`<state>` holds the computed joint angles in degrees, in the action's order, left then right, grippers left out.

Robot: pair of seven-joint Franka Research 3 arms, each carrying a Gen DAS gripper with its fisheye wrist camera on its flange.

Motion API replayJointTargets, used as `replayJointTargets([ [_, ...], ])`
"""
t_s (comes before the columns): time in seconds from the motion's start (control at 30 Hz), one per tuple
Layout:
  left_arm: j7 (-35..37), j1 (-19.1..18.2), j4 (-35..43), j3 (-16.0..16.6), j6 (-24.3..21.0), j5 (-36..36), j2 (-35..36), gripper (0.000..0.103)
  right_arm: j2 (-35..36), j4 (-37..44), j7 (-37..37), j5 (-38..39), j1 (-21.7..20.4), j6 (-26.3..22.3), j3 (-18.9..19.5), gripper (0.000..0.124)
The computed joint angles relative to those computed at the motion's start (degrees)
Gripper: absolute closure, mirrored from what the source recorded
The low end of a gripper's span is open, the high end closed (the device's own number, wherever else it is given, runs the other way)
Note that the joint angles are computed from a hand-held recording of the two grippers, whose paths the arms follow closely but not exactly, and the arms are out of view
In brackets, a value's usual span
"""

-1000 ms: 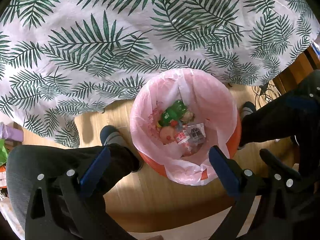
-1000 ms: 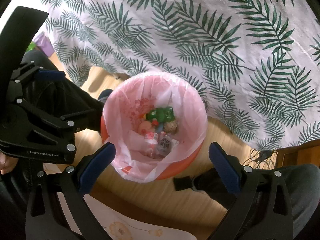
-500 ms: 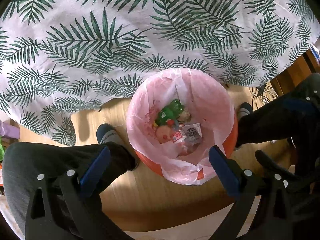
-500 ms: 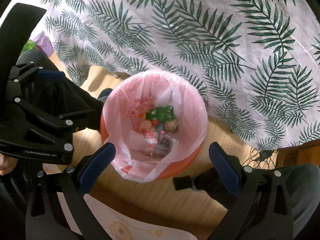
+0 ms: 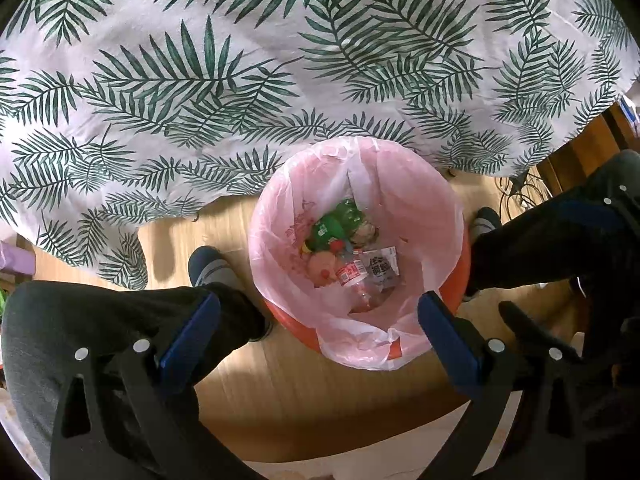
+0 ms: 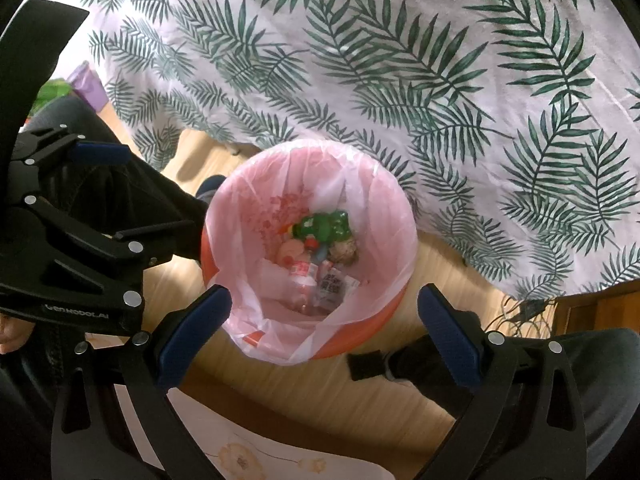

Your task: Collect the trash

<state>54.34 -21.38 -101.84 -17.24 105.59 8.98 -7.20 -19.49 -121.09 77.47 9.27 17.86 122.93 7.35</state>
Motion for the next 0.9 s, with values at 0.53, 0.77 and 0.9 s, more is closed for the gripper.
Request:
replayJointTargets([
  [0.53,0.3,-0.2,0.3,-0.1,-0.5,0.5,0.1,0.009,0.3,0.1,-0.1,-0.1,0.0,-0.1,0.0,0.027],
  [0.77,0.2,0.0,0.2,0.1,-1.3,0.1,0.2,0.008,0.2,0.1,0.0,-0.1,0.0,-0.1,0.0,0.027],
  [0.9,0.1,0.0,0.4,0.0,-1.6,0.2,0.3,0.007,0.4,0.2,-0.1,0.0,0.0,-0.2,-0.1,0.027],
])
